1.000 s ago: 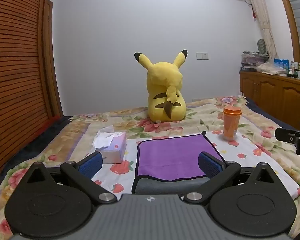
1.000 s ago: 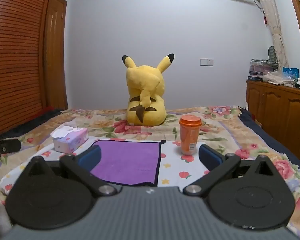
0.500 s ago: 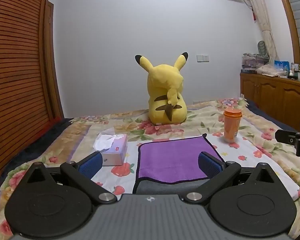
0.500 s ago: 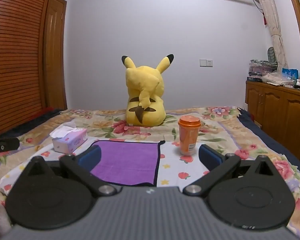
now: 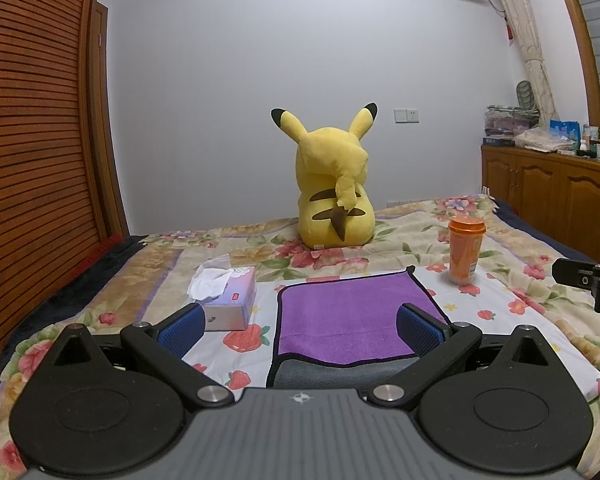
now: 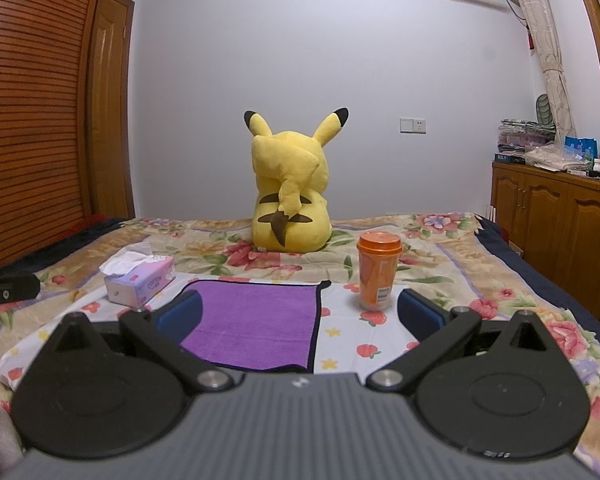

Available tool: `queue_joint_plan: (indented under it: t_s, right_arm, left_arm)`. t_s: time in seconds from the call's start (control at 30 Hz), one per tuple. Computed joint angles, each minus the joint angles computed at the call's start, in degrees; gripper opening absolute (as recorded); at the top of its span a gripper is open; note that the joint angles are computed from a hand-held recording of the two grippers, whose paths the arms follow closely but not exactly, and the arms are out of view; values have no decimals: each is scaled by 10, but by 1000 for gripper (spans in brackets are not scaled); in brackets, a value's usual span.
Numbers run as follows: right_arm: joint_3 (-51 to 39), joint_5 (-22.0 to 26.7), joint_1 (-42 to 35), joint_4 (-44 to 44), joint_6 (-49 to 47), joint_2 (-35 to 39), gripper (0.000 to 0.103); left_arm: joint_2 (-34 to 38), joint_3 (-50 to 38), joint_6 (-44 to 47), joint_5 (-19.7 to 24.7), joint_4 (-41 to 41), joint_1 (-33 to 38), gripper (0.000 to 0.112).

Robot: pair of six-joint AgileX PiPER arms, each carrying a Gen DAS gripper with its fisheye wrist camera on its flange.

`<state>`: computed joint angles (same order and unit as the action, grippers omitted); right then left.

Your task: Fold towel

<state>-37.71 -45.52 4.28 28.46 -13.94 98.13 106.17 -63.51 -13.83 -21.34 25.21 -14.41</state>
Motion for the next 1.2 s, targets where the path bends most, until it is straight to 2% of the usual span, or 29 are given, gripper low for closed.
queue_joint_plan:
  t_s: [1.2]
  right_arm:
    - [-2, 6, -1, 3, -5, -2, 103]
  left_arm:
    - [1, 5, 14, -6, -13, -2, 103]
